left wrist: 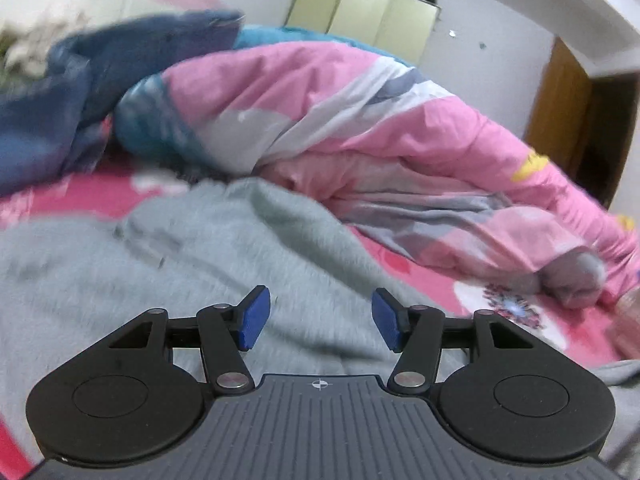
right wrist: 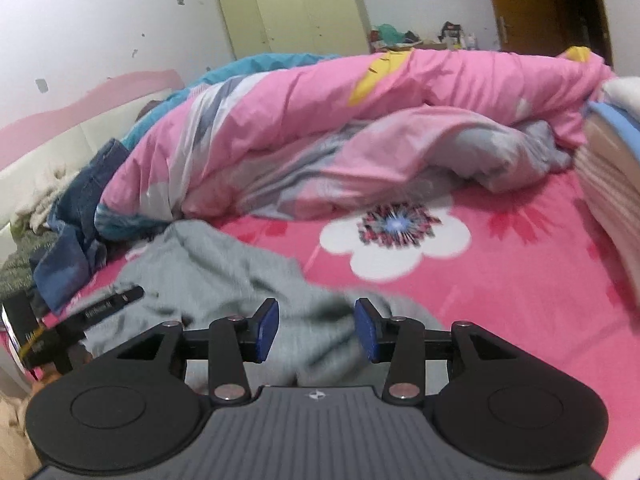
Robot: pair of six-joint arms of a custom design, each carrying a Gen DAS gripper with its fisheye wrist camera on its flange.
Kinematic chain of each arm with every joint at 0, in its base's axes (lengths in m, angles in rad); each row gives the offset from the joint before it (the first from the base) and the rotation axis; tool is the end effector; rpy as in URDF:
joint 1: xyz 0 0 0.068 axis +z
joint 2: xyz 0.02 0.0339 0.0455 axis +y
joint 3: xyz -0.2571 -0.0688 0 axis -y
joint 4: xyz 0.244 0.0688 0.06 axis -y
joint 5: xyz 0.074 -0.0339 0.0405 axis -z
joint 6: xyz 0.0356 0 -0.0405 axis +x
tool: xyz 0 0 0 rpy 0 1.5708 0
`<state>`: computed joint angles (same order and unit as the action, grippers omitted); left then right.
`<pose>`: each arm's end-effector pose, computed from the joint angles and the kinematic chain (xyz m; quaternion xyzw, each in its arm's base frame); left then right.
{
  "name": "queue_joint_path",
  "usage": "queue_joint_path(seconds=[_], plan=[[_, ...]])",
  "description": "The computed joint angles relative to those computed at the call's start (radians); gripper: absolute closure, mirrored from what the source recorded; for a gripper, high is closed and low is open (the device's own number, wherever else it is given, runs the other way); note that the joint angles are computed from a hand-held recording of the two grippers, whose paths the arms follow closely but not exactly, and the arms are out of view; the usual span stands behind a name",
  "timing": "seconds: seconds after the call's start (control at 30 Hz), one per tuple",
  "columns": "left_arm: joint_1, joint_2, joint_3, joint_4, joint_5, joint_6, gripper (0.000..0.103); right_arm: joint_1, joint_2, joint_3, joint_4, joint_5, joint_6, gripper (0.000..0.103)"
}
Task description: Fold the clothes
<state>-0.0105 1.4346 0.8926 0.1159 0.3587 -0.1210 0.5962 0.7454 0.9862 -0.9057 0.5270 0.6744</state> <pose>0.3227 -0.0159 0.2494 0.0508 0.8312 -0.1847 0.5219 0.1227 0.0617 0.3397 0.1478 0.8630 0.0622 0.4791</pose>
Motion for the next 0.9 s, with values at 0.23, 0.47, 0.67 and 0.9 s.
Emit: queue_joint_path(seconds=[0.23,0.47,0.67,0.9], plan=[[-0.112,0.263,0.325,-0.208,-0.178,0.030,0.047,-0.438,0.602,0.308,0.240,-0.526,-0.307,0.034],[-0.085,0.379,0.443,-0.285,-0.204,-0.033,0.048,-0.514,1.282,0.900,0.004,-0.658,-0.287,0.045],[-0.087,0.411,0.454,-0.275,-0.243,-0.012,0.048,-0.457,1.312,0.884,-0.002,-0.572,-0.348,0.101],[-0.100,0.421,0.464,-0.276,-0.284,-0.008,0.048,-0.413,1.197,0.865,0.060,-0.323,-0.392,0.102]])
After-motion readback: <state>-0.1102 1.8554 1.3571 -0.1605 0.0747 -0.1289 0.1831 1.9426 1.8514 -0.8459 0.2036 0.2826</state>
